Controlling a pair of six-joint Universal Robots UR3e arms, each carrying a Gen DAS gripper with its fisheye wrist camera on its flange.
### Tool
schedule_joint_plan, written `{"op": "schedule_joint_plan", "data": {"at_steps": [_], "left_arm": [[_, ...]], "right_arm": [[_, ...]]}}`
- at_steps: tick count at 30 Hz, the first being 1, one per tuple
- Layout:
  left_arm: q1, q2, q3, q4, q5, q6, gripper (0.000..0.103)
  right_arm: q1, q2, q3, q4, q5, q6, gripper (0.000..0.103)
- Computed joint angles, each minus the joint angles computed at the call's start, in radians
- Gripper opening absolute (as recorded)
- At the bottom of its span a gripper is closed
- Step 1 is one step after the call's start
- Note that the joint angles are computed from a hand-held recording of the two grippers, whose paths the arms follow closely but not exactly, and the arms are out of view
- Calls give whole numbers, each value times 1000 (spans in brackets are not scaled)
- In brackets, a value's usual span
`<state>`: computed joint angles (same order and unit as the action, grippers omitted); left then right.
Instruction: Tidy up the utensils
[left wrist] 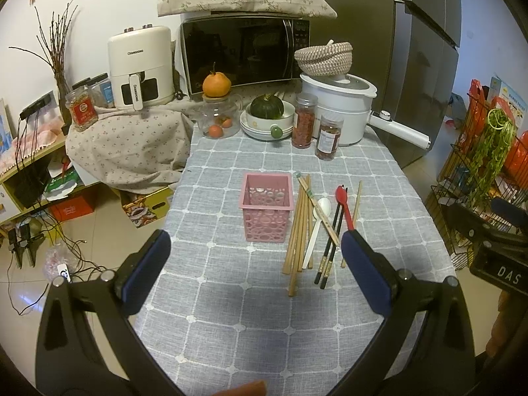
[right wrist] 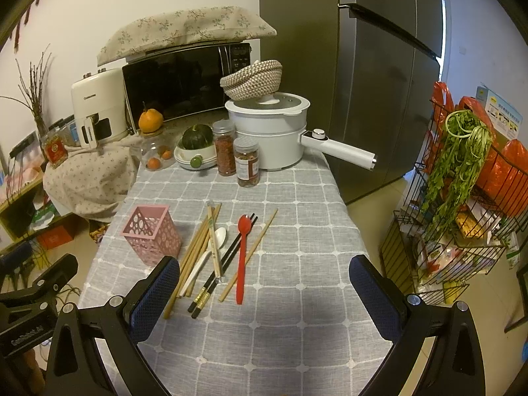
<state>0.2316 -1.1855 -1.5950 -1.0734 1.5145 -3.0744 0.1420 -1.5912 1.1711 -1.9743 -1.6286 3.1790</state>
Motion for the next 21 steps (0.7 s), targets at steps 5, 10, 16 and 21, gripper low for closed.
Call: {"op": "schedule_joint_plan", "data": {"at_steps": [5, 10, 16, 21], "left_arm": [[0, 2, -2, -1, 0, -4, 103], [0, 2, -6, 5, 2, -1, 103], [6, 5, -2, -5, -3, 3, 103], [8, 5, -5, -4, -1, 0, 103]], "right_arm": [[-2, 1, -3, 4, 1, -1, 103], [-3, 0, -3, 4, 2, -2, 103], [-2, 2, -7, 8, 1, -5, 103], [-12, -3, -1, -2, -2, -16, 103]]}}
